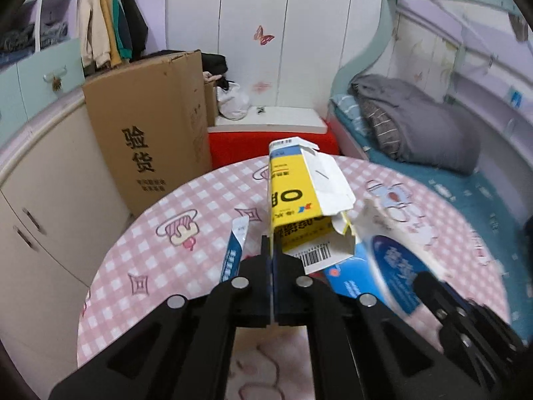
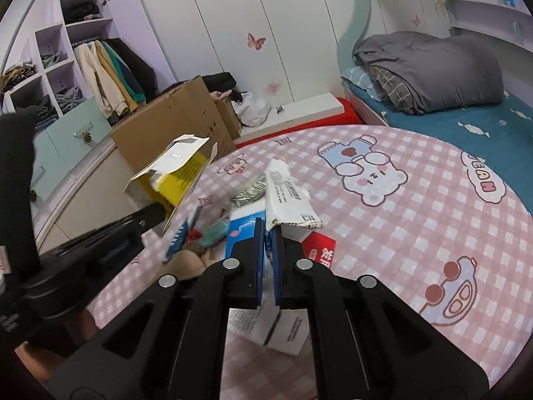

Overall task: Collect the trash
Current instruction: 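Grasp the yellow-white carton with left gripper while right grasps blue tube, then carry the yellow carton and blue tube over the wastebasket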

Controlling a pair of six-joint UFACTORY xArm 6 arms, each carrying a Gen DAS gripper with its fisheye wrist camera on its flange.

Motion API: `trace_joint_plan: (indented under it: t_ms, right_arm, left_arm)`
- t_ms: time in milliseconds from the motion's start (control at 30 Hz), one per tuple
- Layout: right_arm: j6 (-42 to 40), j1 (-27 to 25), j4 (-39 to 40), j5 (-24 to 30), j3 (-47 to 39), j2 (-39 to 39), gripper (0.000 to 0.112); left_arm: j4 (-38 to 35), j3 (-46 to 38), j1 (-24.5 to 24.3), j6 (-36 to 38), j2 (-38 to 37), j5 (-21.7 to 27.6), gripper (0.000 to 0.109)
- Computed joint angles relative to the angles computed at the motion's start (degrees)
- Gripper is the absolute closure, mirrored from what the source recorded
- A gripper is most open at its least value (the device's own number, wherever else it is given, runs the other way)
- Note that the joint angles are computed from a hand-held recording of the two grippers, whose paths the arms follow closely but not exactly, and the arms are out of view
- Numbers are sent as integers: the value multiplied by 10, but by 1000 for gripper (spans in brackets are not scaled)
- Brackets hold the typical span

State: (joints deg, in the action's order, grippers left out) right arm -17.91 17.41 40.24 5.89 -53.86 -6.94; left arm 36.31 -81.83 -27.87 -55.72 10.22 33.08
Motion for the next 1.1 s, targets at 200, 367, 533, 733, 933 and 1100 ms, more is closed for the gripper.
trace_joint_plan:
  t_ms: [200,367,533,733,933,1100]
  right_arm:
    - [56,13,-59,-3,34,-56,108]
    - [151,21,-162,-1,55,-101,108]
    - [247,38,-272,7,63,-133,108]
    - [366,83,-414,22,41,-140,108]
    - [393,156,-453,37,-13,-90,108]
    - [373,224,-440,50,-82,-11,108]
  left_arm:
    - [-69,96,10,26,-89,-55,108]
    - [-126,165,15,59,-156,-83,108]
    - [-132,227,25,47,-226,-94,108]
    - [-145,301,54,47,-321,-94,108]
    - [-188,387,113,74,-424,-85,108]
    - [-236,455,195,116,-500,-64,108]
